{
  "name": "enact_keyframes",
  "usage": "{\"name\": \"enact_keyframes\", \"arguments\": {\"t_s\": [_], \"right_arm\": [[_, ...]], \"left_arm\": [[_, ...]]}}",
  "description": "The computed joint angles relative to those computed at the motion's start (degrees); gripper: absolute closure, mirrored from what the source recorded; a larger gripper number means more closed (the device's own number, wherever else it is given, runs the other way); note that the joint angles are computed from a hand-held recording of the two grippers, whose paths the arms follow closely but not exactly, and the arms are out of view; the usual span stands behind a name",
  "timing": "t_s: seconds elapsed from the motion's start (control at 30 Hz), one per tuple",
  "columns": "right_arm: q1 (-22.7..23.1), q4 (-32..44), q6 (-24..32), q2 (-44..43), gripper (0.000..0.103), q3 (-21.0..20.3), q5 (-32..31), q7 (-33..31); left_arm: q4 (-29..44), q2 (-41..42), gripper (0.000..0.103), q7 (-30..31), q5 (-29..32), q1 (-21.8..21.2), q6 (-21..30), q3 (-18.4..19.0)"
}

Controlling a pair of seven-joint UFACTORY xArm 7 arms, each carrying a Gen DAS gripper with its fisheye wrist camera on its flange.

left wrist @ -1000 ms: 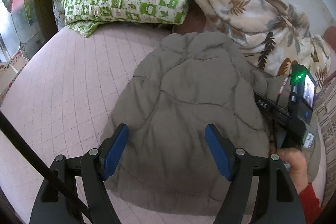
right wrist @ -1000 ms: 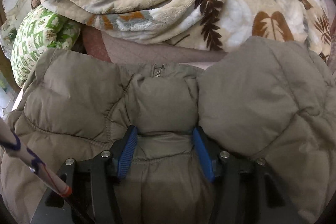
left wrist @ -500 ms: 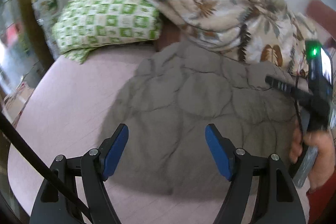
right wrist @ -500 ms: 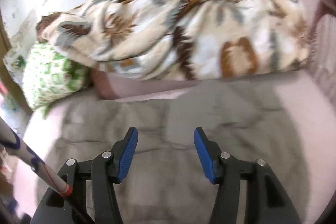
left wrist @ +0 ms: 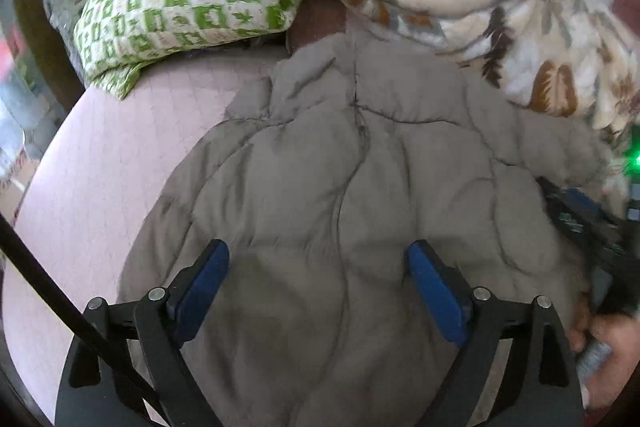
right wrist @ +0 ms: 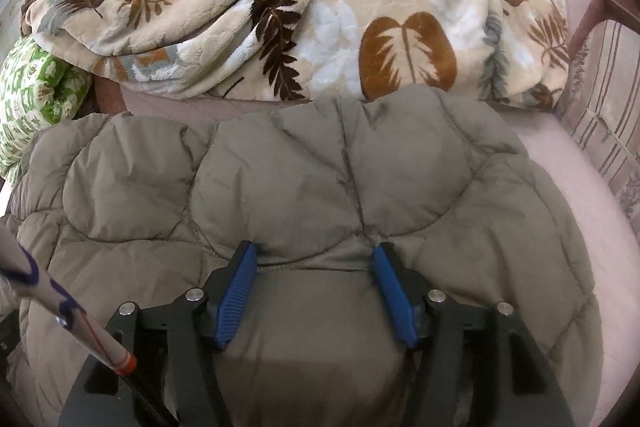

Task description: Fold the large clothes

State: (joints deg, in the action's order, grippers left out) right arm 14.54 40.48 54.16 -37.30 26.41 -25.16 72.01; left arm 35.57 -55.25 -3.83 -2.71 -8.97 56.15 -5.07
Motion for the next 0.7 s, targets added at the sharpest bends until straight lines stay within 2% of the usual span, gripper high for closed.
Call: {"name": "enact_keyframes", "arguments": {"t_s": [0.17,0.3,0.4,0.5,0.6,0.7], "right_arm": [[1.8,5.9,6.5,0.8,0.037,-0.7,2.9,-3.9],[1.9,10.5,8.0,-1.0,0.036,3.4,1.8,-3.3],[0.8,15.4,10.3,3.3,0.036,8.2,-0.4,-3.4],[0.6,19.3,12.4,9.9,0.036,11.8,-3.6,-2.1],[0.1,21.9,14.1,17.2,0.036,14.9,-7.5,3.2],[0.5,21.9,16.3,21.1,0.031,15.9,-12.0,6.7]], "left_arm": [[-0.4,-13.7,0.012,1.5,0.5,2.4,10.3,4.6],[-3.2,-24.2,0.012,2.9,2.4,6.9,15.3,7.9],[-5.2,-27.0,0.012,4.0,2.7,9.1,15.3,10.2],[-7.3,-27.7,0.012,5.8,3.9,11.2,13.2,11.3],[-9.0,-28.1,0.012,8.4,4.3,12.0,10.8,12.2],[-9.5,-26.8,0.012,9.3,4.9,13.9,9.7,12.1]]}}
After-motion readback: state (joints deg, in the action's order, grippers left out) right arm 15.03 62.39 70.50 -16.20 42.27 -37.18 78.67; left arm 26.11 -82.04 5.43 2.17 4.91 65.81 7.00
